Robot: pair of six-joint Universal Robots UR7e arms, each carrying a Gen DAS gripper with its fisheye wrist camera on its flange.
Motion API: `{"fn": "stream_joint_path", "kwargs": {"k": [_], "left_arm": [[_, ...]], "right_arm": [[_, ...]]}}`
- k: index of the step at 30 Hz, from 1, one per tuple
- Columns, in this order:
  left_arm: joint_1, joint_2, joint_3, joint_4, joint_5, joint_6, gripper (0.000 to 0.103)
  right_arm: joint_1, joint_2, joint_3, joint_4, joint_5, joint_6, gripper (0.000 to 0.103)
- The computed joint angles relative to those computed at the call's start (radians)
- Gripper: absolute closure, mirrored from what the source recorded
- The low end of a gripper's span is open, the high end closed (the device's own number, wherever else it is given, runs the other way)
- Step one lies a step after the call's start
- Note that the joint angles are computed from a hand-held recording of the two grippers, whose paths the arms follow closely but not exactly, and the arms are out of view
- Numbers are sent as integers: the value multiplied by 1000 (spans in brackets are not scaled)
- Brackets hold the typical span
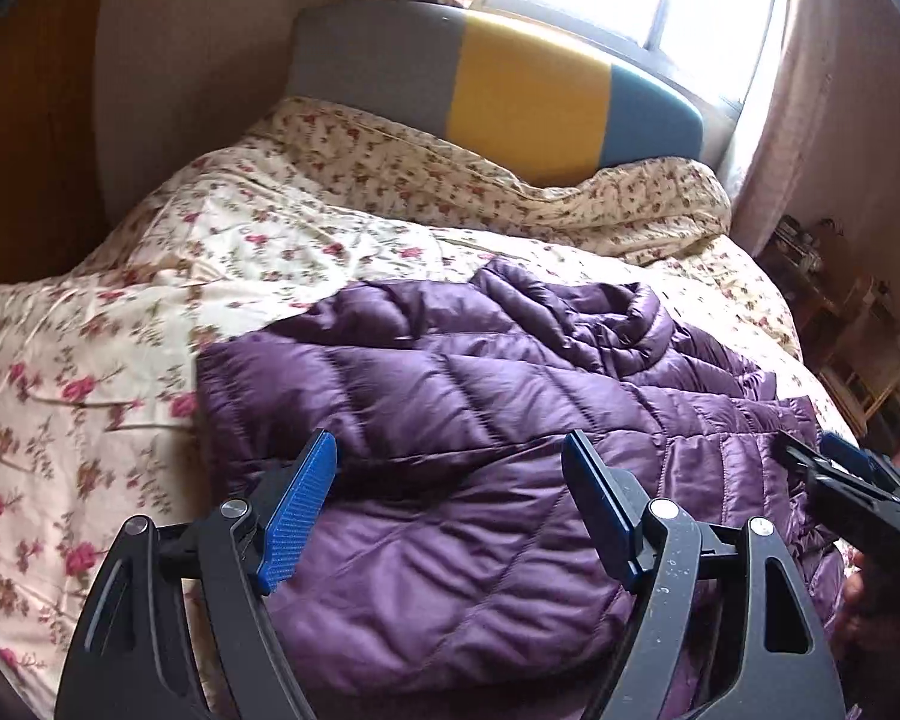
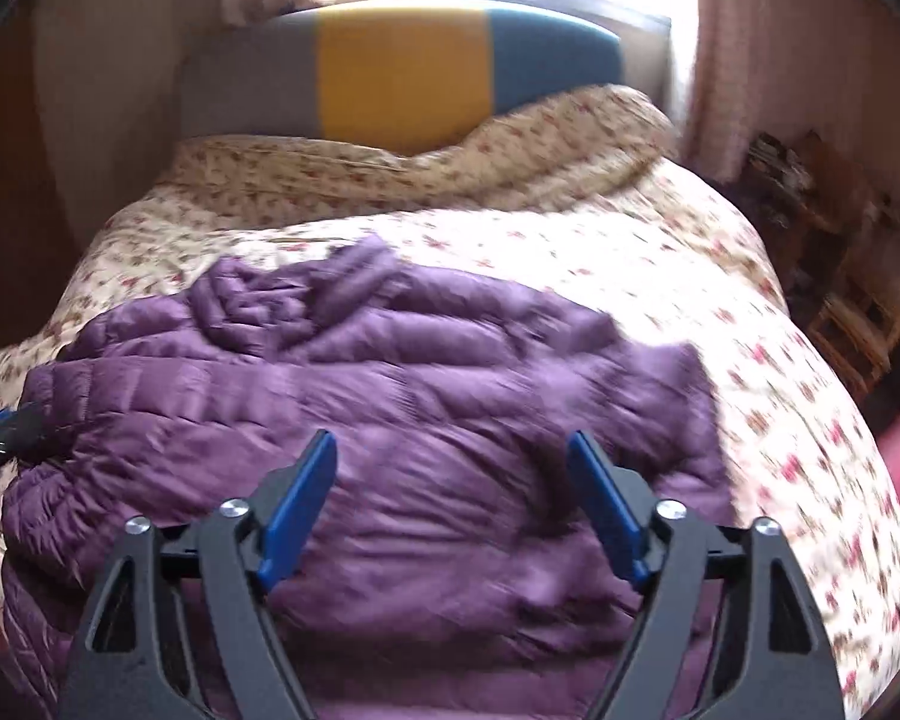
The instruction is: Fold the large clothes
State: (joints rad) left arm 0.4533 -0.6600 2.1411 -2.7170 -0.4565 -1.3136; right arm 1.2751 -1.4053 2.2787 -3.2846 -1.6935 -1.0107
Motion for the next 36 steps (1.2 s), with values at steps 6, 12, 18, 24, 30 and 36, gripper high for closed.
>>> {"fn": "stream_joint_path", "kwargs": {"k": [6,12,18,24,30,36], "left_arm": [[47,55,-35,-75,-26,90,26],[84,94,-20,-158,-48,122,23],[101,124,-6,-271,-57,165,22],[108,127,-26,-219,-53,152,21],[95,87,-37,-84,-70,79,16],[-34,-9,51,96,-87,-132,14]], "right_arm": [[21,140,-29,-96,-65,-43,13],[-14,177,-37,-98,-60,-57,8],[-39,204,-41,-107,-32,-55,7],[-40,201,-38,-105,-28,-49,7],[-16,164,-54,-22,-66,-36,4],[-35,-17,-10,145,-27,-81,2]]}}
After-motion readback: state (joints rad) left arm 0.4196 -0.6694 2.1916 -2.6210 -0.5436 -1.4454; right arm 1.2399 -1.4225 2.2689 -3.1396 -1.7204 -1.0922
